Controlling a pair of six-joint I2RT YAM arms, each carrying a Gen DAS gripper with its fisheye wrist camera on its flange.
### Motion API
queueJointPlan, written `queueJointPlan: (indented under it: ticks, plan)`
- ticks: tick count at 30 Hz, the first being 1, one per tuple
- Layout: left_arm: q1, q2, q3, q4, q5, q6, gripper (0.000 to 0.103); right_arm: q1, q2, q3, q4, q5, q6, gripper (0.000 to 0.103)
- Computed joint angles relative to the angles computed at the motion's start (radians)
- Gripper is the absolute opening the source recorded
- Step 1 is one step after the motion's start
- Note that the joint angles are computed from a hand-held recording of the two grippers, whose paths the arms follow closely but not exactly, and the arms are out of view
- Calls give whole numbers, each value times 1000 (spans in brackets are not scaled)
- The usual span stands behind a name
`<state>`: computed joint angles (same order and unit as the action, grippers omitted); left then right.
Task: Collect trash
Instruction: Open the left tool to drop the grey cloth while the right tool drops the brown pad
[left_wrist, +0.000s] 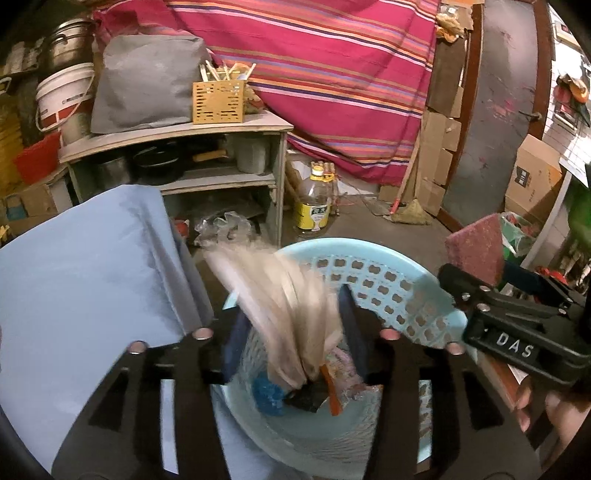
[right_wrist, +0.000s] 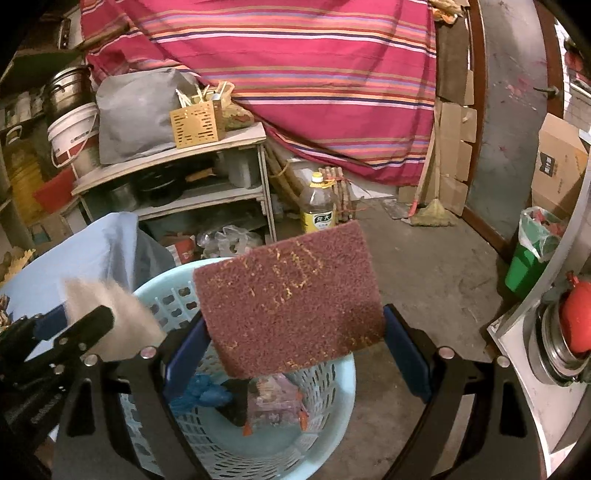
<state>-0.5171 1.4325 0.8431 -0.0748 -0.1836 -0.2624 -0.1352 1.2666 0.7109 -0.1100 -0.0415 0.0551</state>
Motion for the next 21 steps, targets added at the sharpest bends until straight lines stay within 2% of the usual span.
queueJointPlan:
  ticks: [5,7,9,15,21]
  plan:
    - [33,-46,-17,-13,6,-2,66,7,7,5,-3,5,11,88]
    - [48,-86,-34,-17,-10,-6,81,25,7,6,-2,17,12,88]
    - [67,-127,-52,-21,-16,-3,85,50,10,12,-8,30,17,88]
    - [146,-254,-98,-69,-21,30,95,130,46,47,-55,61,60,90]
    - [309,-366,-154,-121,64,69,97,231,76,75,-91,177,108,95]
